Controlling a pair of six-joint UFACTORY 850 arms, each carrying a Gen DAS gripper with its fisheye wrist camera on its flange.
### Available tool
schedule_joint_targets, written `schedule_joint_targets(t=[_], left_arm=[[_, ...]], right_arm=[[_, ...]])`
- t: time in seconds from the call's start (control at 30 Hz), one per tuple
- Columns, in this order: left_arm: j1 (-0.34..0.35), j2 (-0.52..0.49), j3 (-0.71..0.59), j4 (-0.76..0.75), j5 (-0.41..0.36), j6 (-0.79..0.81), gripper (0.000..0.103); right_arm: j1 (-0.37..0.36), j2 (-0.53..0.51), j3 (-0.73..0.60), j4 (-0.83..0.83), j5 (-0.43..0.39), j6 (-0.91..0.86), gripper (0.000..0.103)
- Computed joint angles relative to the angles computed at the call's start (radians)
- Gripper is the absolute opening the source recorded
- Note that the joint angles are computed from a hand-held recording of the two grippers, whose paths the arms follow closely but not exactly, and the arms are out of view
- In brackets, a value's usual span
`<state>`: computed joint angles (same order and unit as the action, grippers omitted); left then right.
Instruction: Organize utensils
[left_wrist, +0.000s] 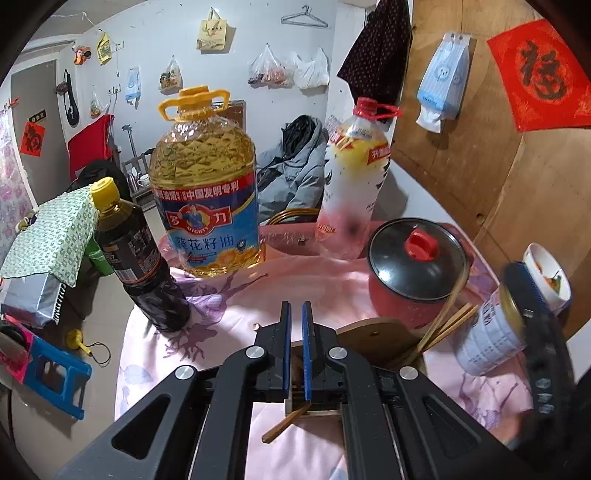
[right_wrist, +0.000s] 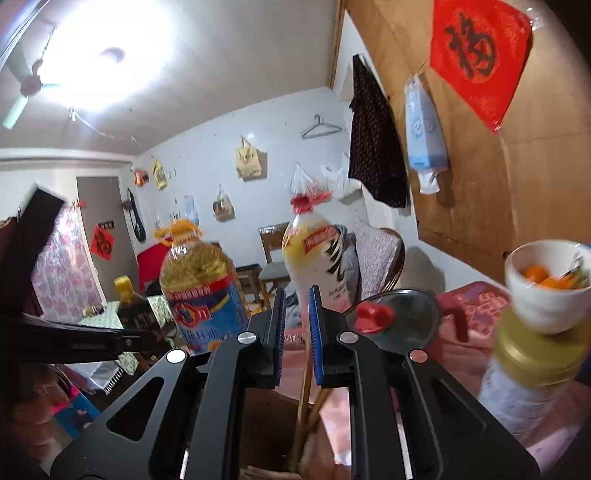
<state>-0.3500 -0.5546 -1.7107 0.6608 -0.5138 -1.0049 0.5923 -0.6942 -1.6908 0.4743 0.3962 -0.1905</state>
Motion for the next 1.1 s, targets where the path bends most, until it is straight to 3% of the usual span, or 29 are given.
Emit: schedule_joint_targets(t=[0.1,0.17,0.23,0.3,0.37,0.43,0.57,0.8,1.1], left_arm=[[-0.007,0.024,0.023,0.015,0.011,-0.033,0.011],[-0.022,0.055,0.060,0.090,0.009,-0.117,0.038],[-0.039,0.081,0.092,0.166,-0.008,-0.191,0.048],[-0.064,0.120,0.145,0.247,-0.022,-0.262,0.051],[-0.091,0.152,0.193,0.319,-0.059,-0.337,0.067],[-0.121,0.184,0.251,0.397,-0.108,-0.420,0.074],[-0.172,0.256,0.368,0.441,-0.151,-0.510,0.086],[-0.239,0.339,0.522,0.411,-0.171,-0.582,0.091],[-0.268,0.354,0.639,0.293,-0.137,-0.586,0.091]], right_arm=[[0.005,0.072,0.086,0.022,0.016,-0.046,0.027],[0.009,0.122,0.155,0.052,0.017,-0.067,0.033],[0.016,0.162,0.214,0.110,0.016,-0.105,0.037],[0.019,0.204,0.274,0.149,-0.017,-0.107,0.042],[0.024,0.239,0.326,0.198,-0.057,-0.117,0.046],[0.028,0.270,0.376,0.211,-0.098,-0.113,0.051],[0.046,0.322,0.452,0.322,-0.151,-0.219,0.057],[0.081,0.373,0.533,0.377,-0.202,-0.299,0.068],[0.117,0.385,0.578,0.643,-0.241,-0.619,0.073]])
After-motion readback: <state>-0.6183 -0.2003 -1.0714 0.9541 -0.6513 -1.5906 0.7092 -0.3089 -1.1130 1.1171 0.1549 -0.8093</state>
